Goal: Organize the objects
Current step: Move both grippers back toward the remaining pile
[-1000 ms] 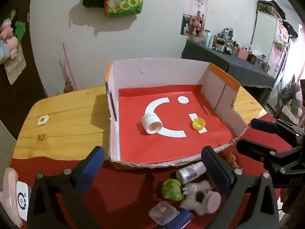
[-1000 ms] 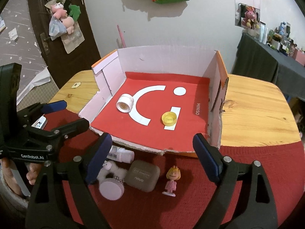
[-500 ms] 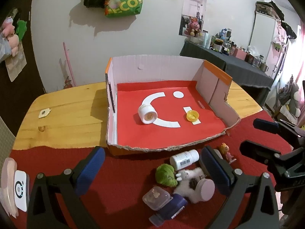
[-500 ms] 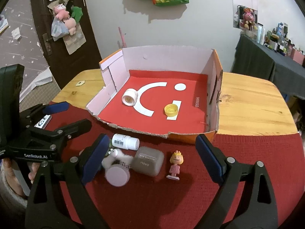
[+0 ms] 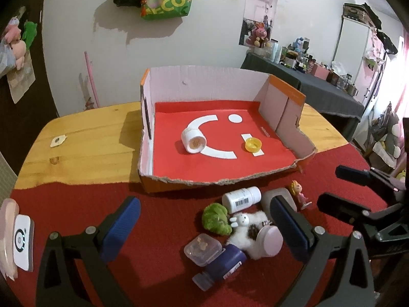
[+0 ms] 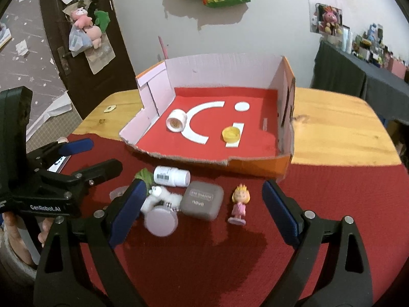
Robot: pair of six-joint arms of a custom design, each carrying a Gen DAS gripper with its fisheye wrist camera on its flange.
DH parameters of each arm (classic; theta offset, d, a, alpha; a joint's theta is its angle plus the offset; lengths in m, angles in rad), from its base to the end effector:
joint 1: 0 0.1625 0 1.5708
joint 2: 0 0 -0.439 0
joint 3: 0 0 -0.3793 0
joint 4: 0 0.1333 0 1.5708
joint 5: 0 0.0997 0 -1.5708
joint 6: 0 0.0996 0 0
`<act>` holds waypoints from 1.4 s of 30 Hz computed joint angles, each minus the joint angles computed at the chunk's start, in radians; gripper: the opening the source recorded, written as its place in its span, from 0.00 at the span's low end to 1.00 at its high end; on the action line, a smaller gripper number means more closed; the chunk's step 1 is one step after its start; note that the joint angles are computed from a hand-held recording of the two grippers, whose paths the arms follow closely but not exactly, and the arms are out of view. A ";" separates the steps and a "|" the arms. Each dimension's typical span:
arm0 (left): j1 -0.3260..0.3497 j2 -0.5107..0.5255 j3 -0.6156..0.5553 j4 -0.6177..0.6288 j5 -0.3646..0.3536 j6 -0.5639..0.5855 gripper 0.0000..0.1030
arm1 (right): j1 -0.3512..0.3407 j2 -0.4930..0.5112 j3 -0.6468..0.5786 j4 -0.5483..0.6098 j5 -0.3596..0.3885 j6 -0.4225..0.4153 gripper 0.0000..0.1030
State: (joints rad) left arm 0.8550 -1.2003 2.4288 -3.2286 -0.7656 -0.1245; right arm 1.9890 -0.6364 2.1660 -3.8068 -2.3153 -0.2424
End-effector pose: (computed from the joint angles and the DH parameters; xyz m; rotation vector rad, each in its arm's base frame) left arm -0.1114 -0.4407 0.1932 0.4908 2.3835 -0.9032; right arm 0.2600 -0.4229 0.0534 0.4340 -2.2897 0.9262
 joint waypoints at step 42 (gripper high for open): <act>-0.009 -0.005 0.137 -0.036 -0.093 -0.028 0.57 | -0.018 0.069 0.056 -0.013 0.021 0.026 0.66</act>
